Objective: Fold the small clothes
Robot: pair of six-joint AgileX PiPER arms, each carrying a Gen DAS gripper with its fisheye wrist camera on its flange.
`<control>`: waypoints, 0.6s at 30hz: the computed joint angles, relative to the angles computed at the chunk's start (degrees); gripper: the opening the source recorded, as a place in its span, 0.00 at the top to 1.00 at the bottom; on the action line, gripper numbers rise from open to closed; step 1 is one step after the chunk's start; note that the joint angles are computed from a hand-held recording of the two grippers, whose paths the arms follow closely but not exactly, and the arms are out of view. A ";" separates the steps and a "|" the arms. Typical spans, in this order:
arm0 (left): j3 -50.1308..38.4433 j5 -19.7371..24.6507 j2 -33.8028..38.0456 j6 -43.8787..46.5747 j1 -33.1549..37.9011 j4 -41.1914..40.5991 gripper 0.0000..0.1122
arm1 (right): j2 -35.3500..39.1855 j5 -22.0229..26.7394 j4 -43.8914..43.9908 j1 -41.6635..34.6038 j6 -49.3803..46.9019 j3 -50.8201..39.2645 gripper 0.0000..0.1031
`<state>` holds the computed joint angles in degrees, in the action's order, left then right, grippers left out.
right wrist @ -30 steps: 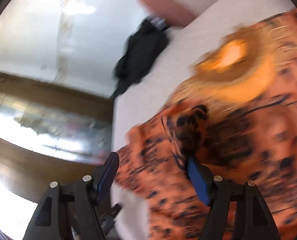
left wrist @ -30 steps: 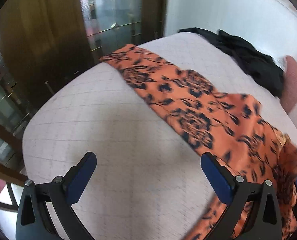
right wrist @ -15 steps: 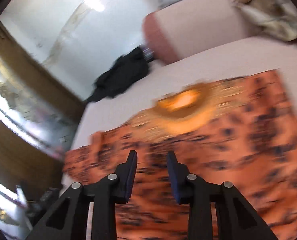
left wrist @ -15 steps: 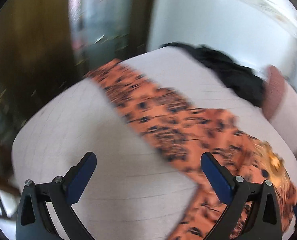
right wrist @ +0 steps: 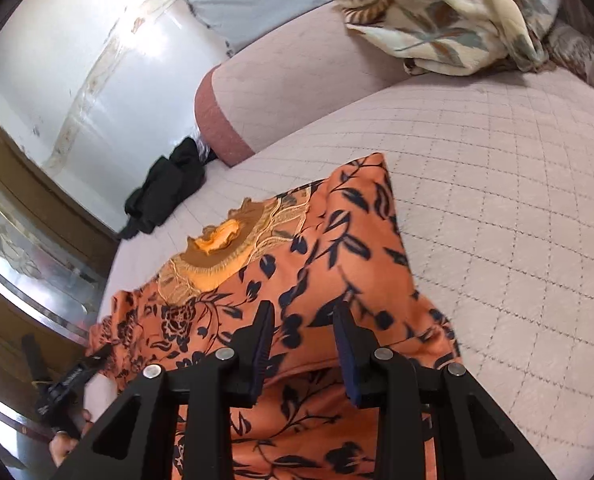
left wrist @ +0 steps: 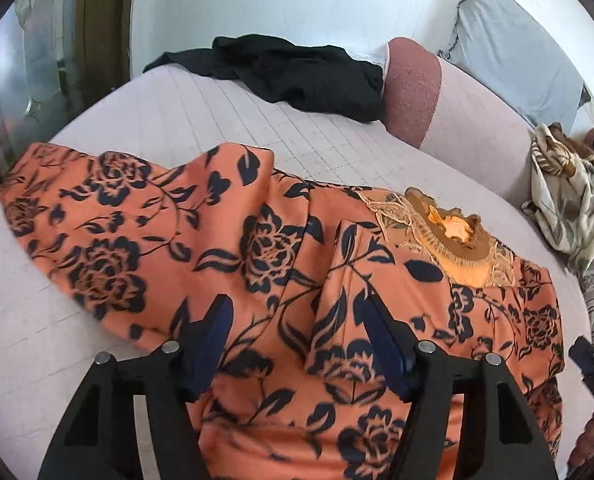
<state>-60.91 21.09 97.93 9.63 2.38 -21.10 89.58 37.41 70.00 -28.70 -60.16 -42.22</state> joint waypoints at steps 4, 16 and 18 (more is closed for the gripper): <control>-3.63 2.17 3.46 6.23 -0.07 -5.62 0.38 | 3.07 3.27 2.31 -3.43 -2.79 -0.79 0.69; -8.11 7.50 9.03 15.96 -1.56 -15.45 0.94 | 6.28 2.71 8.36 -0.89 -6.77 -1.92 0.69; -7.13 6.25 8.28 16.64 -1.90 -15.95 0.95 | 7.08 2.58 8.95 -0.83 -6.84 -2.09 0.69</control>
